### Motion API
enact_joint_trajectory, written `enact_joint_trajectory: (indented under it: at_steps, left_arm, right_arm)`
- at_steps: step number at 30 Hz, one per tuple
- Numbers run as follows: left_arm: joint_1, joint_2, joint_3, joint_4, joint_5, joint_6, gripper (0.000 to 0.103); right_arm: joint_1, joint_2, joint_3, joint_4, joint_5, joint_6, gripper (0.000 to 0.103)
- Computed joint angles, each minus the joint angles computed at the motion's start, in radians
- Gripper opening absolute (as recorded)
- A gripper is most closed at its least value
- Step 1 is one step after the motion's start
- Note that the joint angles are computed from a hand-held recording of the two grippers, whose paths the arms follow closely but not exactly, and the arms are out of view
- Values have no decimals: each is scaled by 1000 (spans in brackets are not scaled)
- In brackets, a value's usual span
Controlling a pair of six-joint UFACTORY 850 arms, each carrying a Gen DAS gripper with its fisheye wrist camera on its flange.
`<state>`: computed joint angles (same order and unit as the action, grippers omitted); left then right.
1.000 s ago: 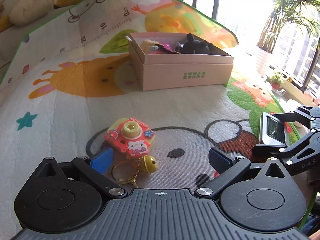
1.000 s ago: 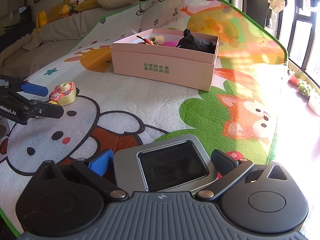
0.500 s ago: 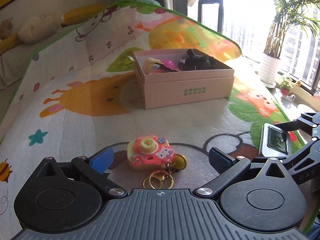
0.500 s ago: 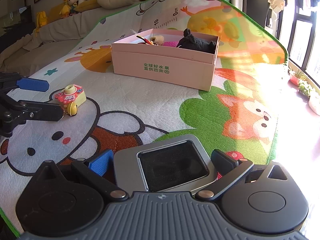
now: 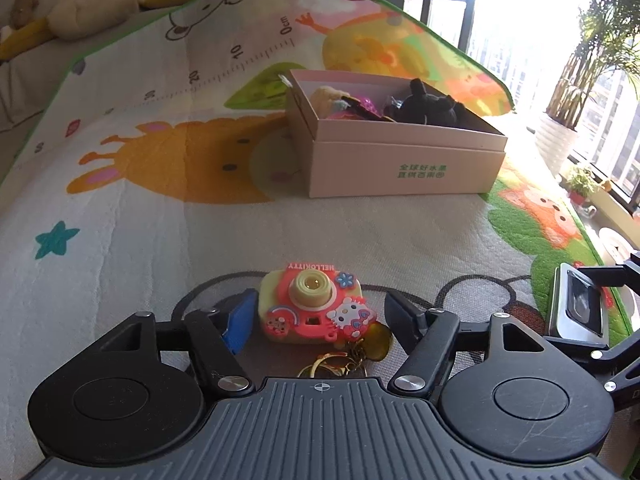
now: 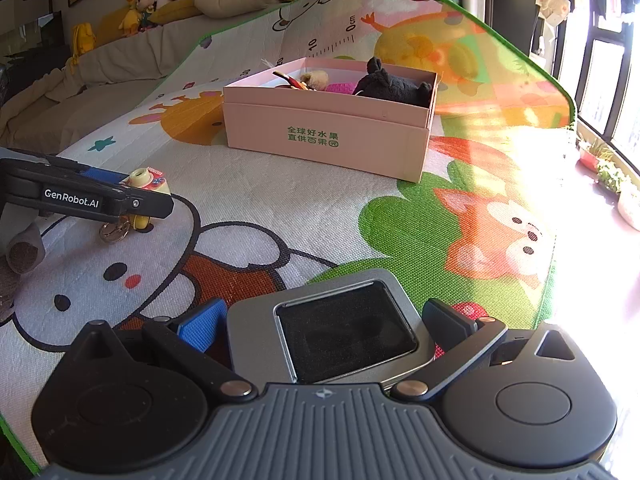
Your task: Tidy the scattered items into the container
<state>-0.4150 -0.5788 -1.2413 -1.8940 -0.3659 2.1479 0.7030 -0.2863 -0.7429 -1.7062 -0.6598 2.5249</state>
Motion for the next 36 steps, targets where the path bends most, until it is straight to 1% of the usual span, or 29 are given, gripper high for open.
enact_joint_trajectory:
  at_steps: [1,2,4,7,10,12,13,14,15,17,19,22,26,28,32,34,36]
  left_arm:
    - [0,5,5,3,-1,4,67]
    - [-1,8,9,9,-1,5,66]
    - [-2,20,20,28,-4,2,66]
    - [-3,37,41,21,-6,44,66]
    - [-1,46,51,41,-14,38,66]
    - [2,47,51,60,-25,20,66]
    - [3,47,51,66,-31,12,66]
    - [4,47,51,67,-38,9,66]
    - [6,47,49,77,-50,2,66]
    - [7,46,42,96,-74,-9,66]
    - [0,49,37,78,-78,31,66]
    - [-6,47,22,68,-95,76,66]
    - [-8,36,-24,124,-128,19,66]
    - [-8,32,-53,127,-158,12,66]
    - [-17,3,-143,112,-194,5,66]
    - [-26,-27,-202,70,-204,40,66]
    - [-32,-73,-284,60,-213,6,66]
  right_arm:
    - [0,0,0,-1,0,1,103]
    - [0,0,0,-1,0,1,103]
    - [-2,5,5,-13,6,3,103]
    - [-10,26,26,-77,39,-7,103]
    - [-22,53,49,-139,70,-79,103]
    - [-33,67,53,-139,105,-121,103]
    - [-43,76,52,-138,139,-124,103]
    - [-51,83,53,-138,164,-115,100]
    - [-54,88,53,-137,177,-109,93]
    - [-59,99,52,-129,200,-102,93]
    - [-56,110,53,-123,196,-86,93]
    - [-54,123,41,-68,181,-125,93]
    - [-69,145,17,25,172,-229,93]
    - [-79,159,5,66,167,-276,93]
    - [-120,198,-21,91,151,-325,93]
    - [-148,211,-38,50,143,-306,93]
    - [-181,205,-73,29,134,-306,93]
